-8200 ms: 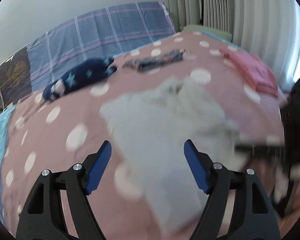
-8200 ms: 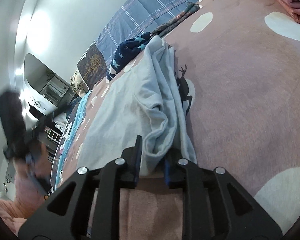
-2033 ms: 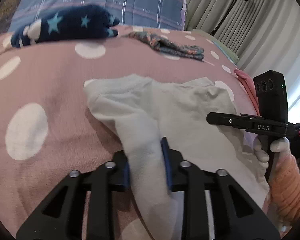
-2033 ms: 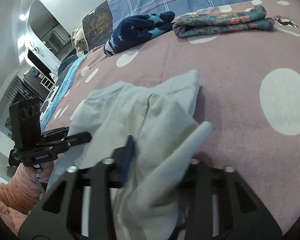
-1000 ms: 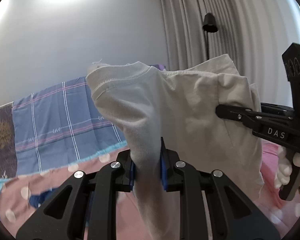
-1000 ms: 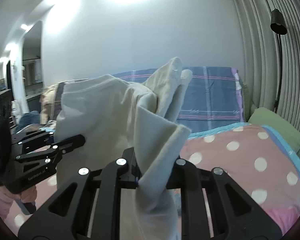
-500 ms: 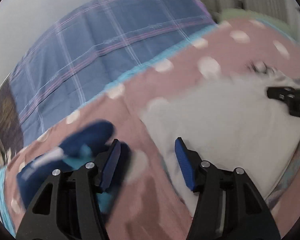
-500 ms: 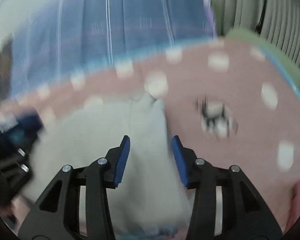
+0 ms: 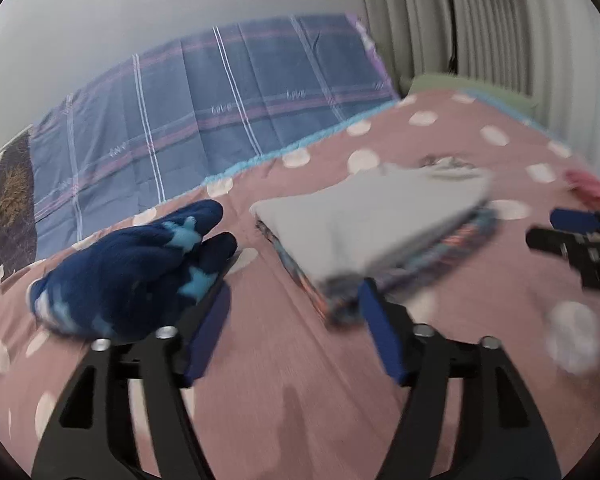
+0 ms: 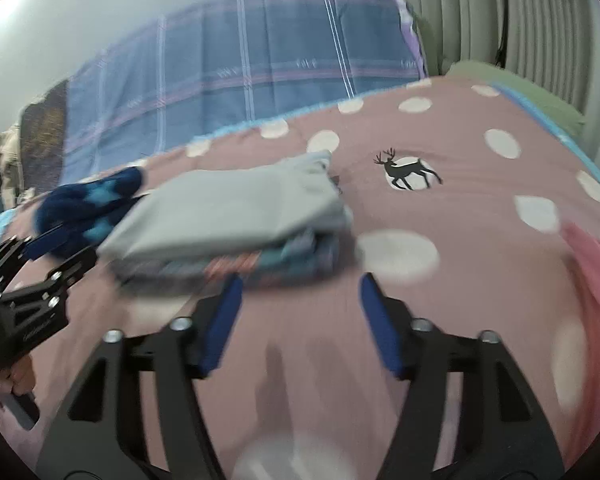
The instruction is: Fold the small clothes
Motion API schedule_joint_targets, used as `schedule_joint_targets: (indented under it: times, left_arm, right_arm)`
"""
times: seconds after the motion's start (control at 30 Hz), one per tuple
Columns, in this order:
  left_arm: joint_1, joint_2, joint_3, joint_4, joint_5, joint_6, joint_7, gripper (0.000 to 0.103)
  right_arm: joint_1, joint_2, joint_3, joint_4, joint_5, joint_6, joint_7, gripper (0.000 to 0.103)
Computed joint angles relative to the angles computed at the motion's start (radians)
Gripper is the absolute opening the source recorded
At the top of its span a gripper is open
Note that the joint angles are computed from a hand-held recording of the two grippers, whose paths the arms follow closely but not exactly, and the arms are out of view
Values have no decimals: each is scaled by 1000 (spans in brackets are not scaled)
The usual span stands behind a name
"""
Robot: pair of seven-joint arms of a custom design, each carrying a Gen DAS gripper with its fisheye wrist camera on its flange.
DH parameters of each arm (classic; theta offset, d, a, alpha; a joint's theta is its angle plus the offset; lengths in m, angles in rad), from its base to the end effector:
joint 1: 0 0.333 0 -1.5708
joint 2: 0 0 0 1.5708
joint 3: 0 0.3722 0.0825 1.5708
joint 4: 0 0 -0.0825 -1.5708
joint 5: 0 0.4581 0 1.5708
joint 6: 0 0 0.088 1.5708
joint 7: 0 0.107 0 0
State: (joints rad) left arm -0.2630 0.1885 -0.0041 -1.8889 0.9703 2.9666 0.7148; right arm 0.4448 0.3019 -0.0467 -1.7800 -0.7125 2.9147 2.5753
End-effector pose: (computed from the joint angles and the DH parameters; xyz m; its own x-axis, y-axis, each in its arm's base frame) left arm 0.6754 -0.2428 0.5081 -0.2052 -0.9641 -0.1685 -0.5308 0.2543 -0.8085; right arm 0.6837 0.3354 0.4914 0.0936 -0.9870 -0.1309 -0.6350 0.0421 -0.7714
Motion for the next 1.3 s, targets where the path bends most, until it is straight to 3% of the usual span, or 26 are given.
schedule_joint_targets:
  times: [0.07,0.13,0.23,0.33,0.43,0.63,0.73,0.97,1.3]
  left_arm:
    - [-28,-103,24,-91,169,32,-173,78]
    - [-20,-188,3,-157,286,37,-298,85]
    - [8,-296,-48,-239,376,25,-417,93]
    - [32,-401,-108,-314,401,-27,-462,99]
    - [46,-487,-158,-378,358,-69,-445,101]
    - [96,-623,-251,-462,315,-104,-456,102]
    - [108,-666,-269,-497,258,-85,-433,102]
    - [130,-703,-301,-542,111,-62,-337,102]
    - [235,-749,-403,-566,-10,-47,-250,102]
  right_arm:
    - [94,-104,-89,-108,-226,27,213,81]
    - [164,-228,-125,-208,-543,-24,505,92]
    - [166,-366,-69,-316,-771,-128,733,101]
    - [147,-470,-1,-398,-863,-216,861,101]
    - [121,-566,47,-471,-872,-226,915,101]
    - [84,-668,115,-555,-696,-237,792,101]
    - [66,-695,145,-581,-642,-225,749,101]
    - [-7,-725,221,-604,-604,-191,743,101]
    - [-119,-743,323,-610,-541,-162,696,101]
